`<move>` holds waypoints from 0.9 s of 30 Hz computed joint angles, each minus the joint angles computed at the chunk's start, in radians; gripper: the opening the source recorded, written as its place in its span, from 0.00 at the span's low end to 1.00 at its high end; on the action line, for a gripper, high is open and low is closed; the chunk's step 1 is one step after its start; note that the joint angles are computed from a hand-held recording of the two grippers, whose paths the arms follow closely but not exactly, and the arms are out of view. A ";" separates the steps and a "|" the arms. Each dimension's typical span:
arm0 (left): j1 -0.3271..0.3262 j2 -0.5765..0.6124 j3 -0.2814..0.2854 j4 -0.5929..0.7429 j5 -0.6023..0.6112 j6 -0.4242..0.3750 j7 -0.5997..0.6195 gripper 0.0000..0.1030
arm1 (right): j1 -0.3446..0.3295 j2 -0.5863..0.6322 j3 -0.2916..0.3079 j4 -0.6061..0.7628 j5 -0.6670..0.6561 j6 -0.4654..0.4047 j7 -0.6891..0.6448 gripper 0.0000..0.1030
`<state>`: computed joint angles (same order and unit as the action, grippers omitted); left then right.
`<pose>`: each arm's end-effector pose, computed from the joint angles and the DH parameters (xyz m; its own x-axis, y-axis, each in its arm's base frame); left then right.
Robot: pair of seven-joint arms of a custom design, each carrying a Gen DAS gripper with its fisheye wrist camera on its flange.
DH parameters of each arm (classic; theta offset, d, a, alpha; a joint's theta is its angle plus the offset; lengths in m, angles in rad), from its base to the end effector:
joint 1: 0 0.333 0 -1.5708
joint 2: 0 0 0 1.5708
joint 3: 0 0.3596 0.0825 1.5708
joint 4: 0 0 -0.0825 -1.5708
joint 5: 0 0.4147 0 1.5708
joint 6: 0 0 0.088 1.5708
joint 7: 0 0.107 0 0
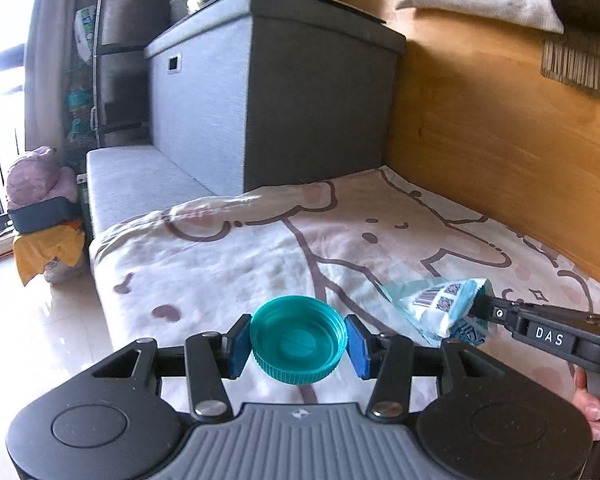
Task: Collect trash
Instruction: 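Lift the teal cap and wrapper off the bench with both tools, then carry the teal cap and wrapper over the wastebasket with both tools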
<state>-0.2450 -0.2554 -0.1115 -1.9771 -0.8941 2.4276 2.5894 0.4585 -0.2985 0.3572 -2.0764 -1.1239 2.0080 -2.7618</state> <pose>0.5102 -0.2018 0.6969 -0.8039 -0.5909 0.0672 -0.3629 0.3978 -0.8427 0.3768 0.3568 0.6402 -0.4877 -0.8261 -0.2823 -0.2185 0.4286 -0.8767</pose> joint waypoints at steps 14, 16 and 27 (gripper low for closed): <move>0.049 -0.157 0.097 -0.077 -0.011 -0.105 -0.035 0.48 | 0.113 0.118 0.060 0.222 0.008 -0.197 -0.089 0.06; 0.061 -0.171 0.115 -0.078 -0.011 -0.121 -0.042 0.48 | 0.136 0.152 0.059 0.267 -0.002 -0.222 -0.115 0.06; 0.155 -0.160 0.195 -0.040 -0.003 -0.172 -0.056 0.48 | 0.282 0.360 -0.028 0.519 -0.051 -0.226 -0.225 0.06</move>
